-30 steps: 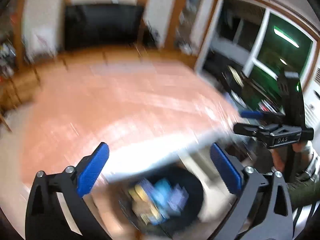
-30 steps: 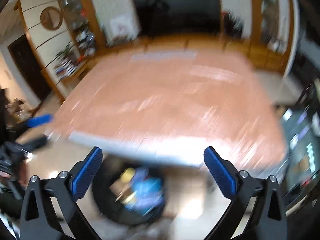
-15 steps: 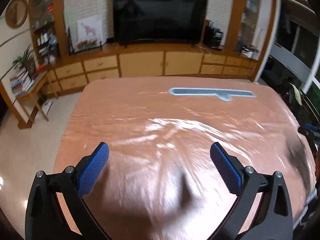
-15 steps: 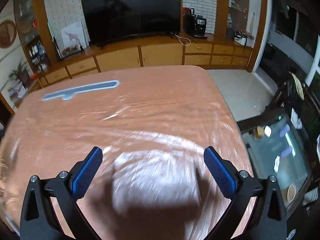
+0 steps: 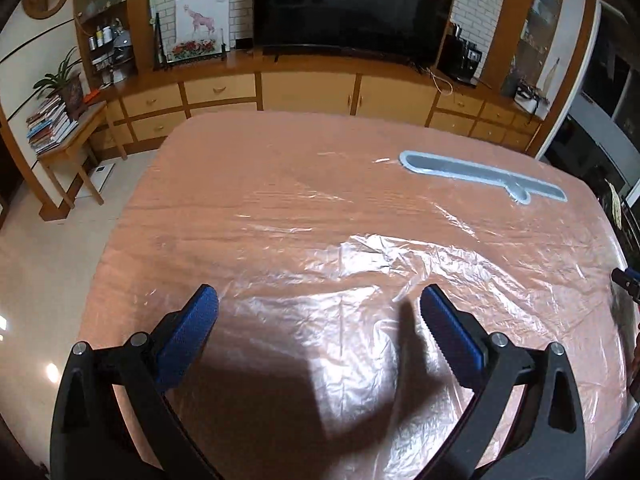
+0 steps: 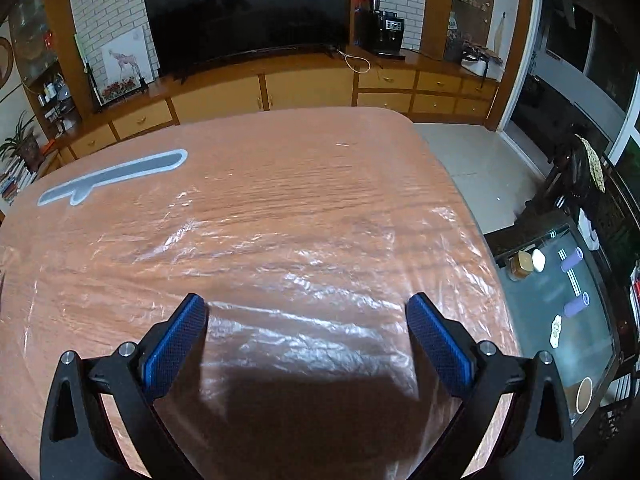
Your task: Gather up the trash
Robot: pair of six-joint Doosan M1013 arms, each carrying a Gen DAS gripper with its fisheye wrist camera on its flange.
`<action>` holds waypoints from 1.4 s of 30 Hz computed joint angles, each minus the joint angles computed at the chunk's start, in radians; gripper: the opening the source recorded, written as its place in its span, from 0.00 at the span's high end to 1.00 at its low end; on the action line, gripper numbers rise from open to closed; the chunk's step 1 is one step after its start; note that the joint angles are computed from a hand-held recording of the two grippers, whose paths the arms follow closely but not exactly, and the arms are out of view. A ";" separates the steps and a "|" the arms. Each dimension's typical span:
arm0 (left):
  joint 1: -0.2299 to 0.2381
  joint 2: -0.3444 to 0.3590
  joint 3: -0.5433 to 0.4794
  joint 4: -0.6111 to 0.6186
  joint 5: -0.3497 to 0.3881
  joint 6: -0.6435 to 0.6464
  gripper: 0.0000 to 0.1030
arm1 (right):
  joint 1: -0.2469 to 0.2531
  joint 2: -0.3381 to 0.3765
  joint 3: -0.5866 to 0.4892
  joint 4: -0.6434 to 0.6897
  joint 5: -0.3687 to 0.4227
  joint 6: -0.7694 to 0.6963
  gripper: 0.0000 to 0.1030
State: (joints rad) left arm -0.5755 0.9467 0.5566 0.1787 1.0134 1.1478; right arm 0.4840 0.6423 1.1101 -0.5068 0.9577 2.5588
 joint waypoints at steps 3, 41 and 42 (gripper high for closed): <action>-0.006 0.023 -0.047 0.025 0.047 0.009 0.02 | 0.002 0.010 -0.016 -0.007 0.024 -0.001 0.04; -0.010 0.040 -0.087 0.060 0.100 -0.001 0.01 | 0.001 0.010 -0.014 -0.010 0.026 0.005 0.03; -0.009 0.039 -0.085 0.060 0.098 0.000 0.01 | 0.002 0.010 -0.015 -0.010 0.027 0.005 0.03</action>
